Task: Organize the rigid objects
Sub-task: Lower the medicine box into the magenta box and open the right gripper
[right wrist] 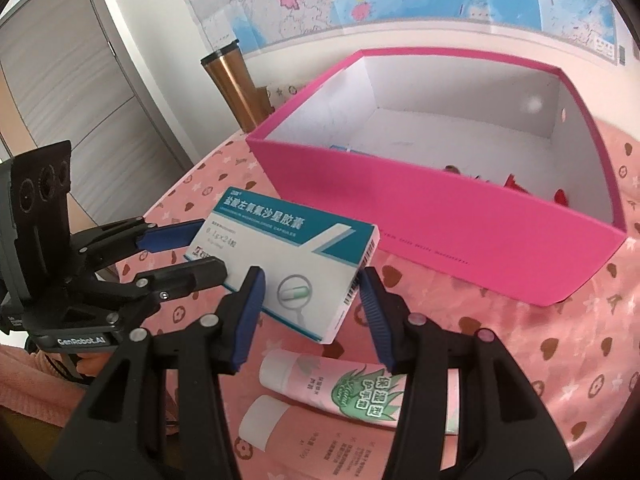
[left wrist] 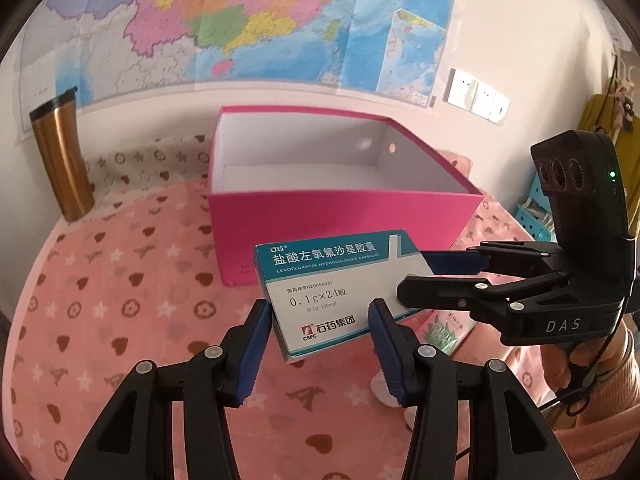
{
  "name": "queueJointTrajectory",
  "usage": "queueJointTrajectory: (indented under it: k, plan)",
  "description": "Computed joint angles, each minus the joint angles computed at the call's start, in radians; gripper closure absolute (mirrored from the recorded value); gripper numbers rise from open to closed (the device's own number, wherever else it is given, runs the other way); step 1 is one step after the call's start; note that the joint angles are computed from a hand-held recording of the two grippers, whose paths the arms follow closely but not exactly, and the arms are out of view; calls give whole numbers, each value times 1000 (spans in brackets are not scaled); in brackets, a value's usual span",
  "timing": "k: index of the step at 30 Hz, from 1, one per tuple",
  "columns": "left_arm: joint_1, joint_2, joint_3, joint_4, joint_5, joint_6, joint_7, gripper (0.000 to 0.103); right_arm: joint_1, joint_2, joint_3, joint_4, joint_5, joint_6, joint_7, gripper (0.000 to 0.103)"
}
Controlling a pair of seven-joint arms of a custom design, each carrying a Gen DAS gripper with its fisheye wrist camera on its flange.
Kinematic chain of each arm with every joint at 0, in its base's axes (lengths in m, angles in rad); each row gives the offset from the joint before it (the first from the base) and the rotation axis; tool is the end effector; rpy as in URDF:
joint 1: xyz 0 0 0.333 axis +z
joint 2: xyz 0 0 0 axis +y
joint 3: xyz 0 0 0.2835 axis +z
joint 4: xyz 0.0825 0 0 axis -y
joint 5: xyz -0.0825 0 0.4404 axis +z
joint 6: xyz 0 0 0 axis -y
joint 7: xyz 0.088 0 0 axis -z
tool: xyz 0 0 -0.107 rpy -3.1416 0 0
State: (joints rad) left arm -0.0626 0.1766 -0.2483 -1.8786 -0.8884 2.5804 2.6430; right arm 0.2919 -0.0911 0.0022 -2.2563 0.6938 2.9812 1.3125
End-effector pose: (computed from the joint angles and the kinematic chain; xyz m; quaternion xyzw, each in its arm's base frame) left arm 0.6586 -0.1909 0.4143 -0.3774 0.8321 -0.3983 0.0806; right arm 0.5839 0.1303 0.4220 -0.6141 0.6710 -0.1275 0.3956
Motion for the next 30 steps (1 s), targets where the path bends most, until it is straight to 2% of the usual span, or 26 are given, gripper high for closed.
queueJointTrajectory:
  k: [6, 9, 17, 20, 26, 30]
  plan:
    - [-1, -3, -6, 9, -28, 7, 35, 52, 3, -19, -5, -15, -24, 22, 15, 51]
    - [0, 1, -8, 26, -47, 7, 56, 51, 28, -28, -25, -13, 53, 27, -55, 51]
    - [-3, 38, -13, 100, -48, 11, 74, 51, 27, -33, -35, 14, 65, 51, -91, 51]
    - [-1, 72, -20, 152, -22, 5, 58, 51, 33, -20, -50, 43, 115, 52, -141, 51]
    - [3, 143, -42, 251, 45, 16, 6, 51, -5, 38, -39, 127, 193, 32, -203, 51]
    - [4, 200, -54, 323, 110, 19, -47, 51, -51, 85, -13, 180, 188, 12, -188, 51]
